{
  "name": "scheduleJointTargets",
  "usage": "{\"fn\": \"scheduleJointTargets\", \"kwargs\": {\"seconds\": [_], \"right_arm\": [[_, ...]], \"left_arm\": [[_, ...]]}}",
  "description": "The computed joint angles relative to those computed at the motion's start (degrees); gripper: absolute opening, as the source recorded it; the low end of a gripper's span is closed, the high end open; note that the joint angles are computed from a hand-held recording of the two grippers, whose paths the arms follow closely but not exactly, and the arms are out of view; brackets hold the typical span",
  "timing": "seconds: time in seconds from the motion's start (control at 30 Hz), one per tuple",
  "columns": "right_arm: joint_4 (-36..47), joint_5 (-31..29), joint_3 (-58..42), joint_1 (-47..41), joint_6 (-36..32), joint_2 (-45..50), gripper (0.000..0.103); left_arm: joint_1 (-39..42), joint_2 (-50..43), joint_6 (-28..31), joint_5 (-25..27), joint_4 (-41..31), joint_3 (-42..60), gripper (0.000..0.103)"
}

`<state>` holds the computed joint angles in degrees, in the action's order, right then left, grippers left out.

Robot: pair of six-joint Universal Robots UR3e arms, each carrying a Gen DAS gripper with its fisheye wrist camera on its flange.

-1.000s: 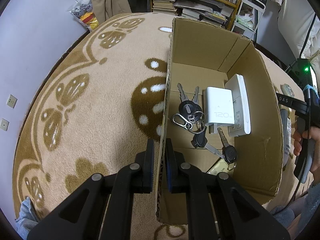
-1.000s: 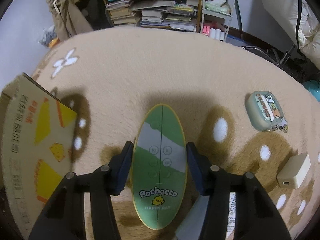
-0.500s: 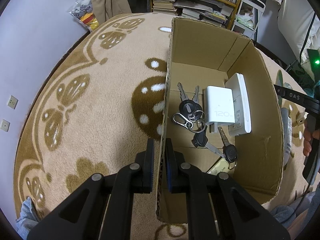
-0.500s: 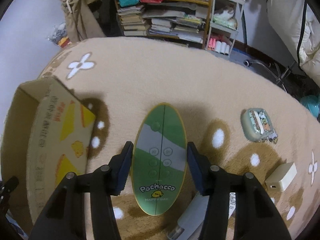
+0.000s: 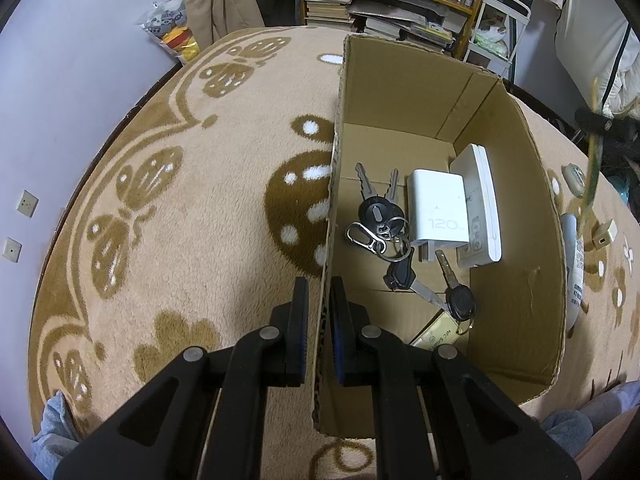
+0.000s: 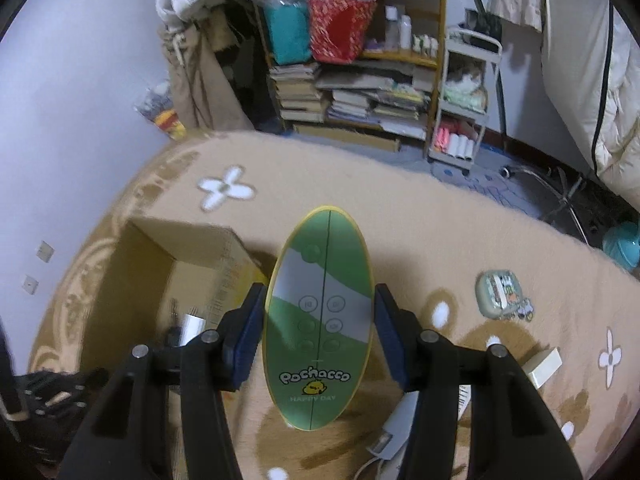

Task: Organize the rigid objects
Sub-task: 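Lift the green Pochacco board with the right tool over the box, then lower the green board into the box and open the right tool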

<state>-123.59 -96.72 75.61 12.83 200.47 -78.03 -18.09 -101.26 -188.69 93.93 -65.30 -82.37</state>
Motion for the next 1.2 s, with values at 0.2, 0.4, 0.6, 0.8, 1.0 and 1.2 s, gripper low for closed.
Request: {"fn": "scheduleJointTargets", "kwargs": {"seconds": [0.2, 0.4, 0.6, 0.8, 1.0, 1.2], "right_arm": [[3.69, 1.45, -8.35, 1.96, 3.22, 1.12, 0.057], [5.4, 2.13, -16.47, 5.53, 2.68, 5.27, 0.057], [2.66, 5.0, -18.28, 7.7, 3.06, 8.85, 0.057], [0.87, 7.75, -19.26, 8.92, 2.82, 13.57, 0.057], [3.16, 6.03, -21.11, 10.48, 2.39, 19.06, 0.057], [1.0, 5.57, -17.1, 10.63, 2.46, 19.49, 0.057]], "left_arm": [[0.36, 0.48, 0.02, -0.58, -0.12, -0.41, 0.01], [0.36, 0.62, -0.18, -0.71, -0.18, -0.55, 0.01], [0.3, 0.85, -0.32, -0.78, -0.25, -0.64, 0.011], [0.23, 1.19, -0.52, -0.94, -0.11, -1.06, 0.011], [0.57, 1.86, -0.5, -1.75, 0.54, -1.9, 0.01], [1.2, 2.51, -0.28, -2.94, 1.21, -2.49, 0.01]]}}
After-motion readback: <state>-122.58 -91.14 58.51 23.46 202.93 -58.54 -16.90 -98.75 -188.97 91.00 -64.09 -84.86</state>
